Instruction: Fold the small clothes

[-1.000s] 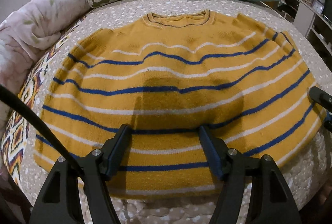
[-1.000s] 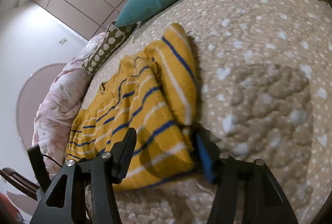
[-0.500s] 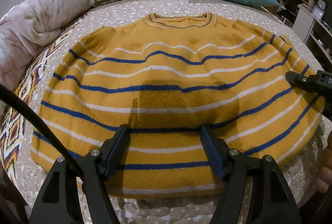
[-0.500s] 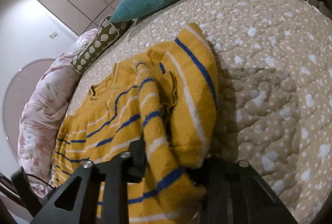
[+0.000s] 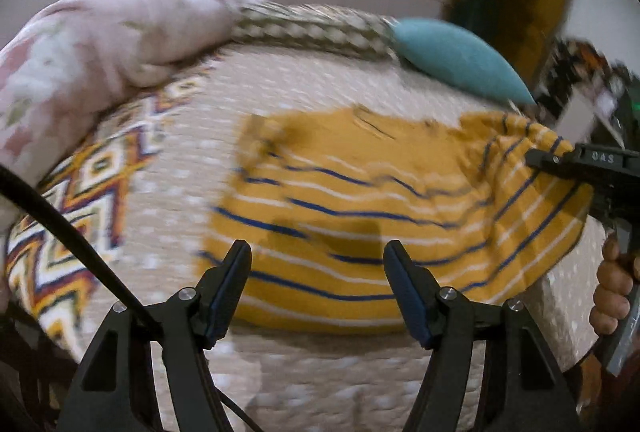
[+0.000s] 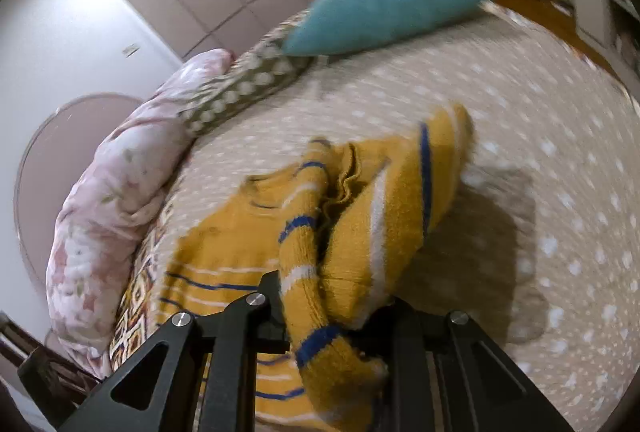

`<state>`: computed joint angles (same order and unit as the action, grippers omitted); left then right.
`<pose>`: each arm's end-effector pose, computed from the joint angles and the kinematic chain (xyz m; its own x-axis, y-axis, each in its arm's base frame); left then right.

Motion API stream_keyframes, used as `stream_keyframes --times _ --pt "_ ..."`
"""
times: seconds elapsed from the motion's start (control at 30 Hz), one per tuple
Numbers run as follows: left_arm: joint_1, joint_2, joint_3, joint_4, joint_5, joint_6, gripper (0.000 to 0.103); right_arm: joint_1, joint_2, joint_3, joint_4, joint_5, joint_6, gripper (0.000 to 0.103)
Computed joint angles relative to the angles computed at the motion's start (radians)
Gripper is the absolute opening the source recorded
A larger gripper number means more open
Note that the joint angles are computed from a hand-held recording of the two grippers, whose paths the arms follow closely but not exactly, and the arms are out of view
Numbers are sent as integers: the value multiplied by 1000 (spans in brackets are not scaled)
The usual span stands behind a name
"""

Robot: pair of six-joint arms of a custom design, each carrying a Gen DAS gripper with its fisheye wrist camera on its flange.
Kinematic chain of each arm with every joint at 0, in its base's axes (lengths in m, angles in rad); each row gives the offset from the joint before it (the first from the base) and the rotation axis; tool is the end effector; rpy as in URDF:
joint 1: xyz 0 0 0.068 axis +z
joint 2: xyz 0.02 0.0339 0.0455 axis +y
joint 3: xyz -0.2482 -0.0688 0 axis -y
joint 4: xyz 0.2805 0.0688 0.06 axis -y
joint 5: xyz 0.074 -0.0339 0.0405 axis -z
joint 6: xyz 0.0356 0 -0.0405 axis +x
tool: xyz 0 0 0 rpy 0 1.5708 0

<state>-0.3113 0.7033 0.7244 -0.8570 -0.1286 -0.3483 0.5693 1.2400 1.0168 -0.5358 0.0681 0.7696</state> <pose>0.1758 -0.0518 0.2588 -0.7396 -0.1176 -0.6627 -0.0325 0.9897 -0.1394 0.2588 0.1627 0.2693 -0.7616 0.3368 -0.5536 0.0470 0.8808 0.4712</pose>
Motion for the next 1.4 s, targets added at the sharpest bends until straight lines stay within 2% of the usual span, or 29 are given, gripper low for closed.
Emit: stream_keyframes --times 0.1,0.13,0.33,0.63,0.73,0.8,0.87,0.9,0.97,1.1,1.23,1.4 --pt "217 -92 -31 -25 94 70 68 90 117 141 -21 51 -8 22" --pt "324 -118 -46 -29 151 110 68 119 167 195 -30 66 -15 22" --pt "711 -122 -104 -35 390 254 68 252 489 519 -116 107 -40 21" --pt "934 -85 -128 -38 531 374 68 376 813 881 -313 213 -126 21" --pt "986 -47 -129 -32 570 395 68 407 934 1050 -423 240 -186 21" --pt "1010 -38 -129 -38 585 404 68 429 1039 1194 -511 269 -241 25" --pt "1038 -33 -128 -43 597 415 68 449 1115 1304 -559 278 -289 37" --pt "1049 -31 -127 -44 600 420 68 453 1118 1306 -542 256 -308 41" --pt "1072 -29 -124 -46 604 429 68 449 1060 1218 -442 150 -335 53" --pt "1075 -29 -117 -52 612 419 68 426 948 1071 -314 -8 -366 56" --pt "985 -27 -115 -45 627 377 68 397 795 894 -232 -1 -350 56" --pt "806 54 -104 16 680 283 68 344 691 776 -230 59 -326 56"
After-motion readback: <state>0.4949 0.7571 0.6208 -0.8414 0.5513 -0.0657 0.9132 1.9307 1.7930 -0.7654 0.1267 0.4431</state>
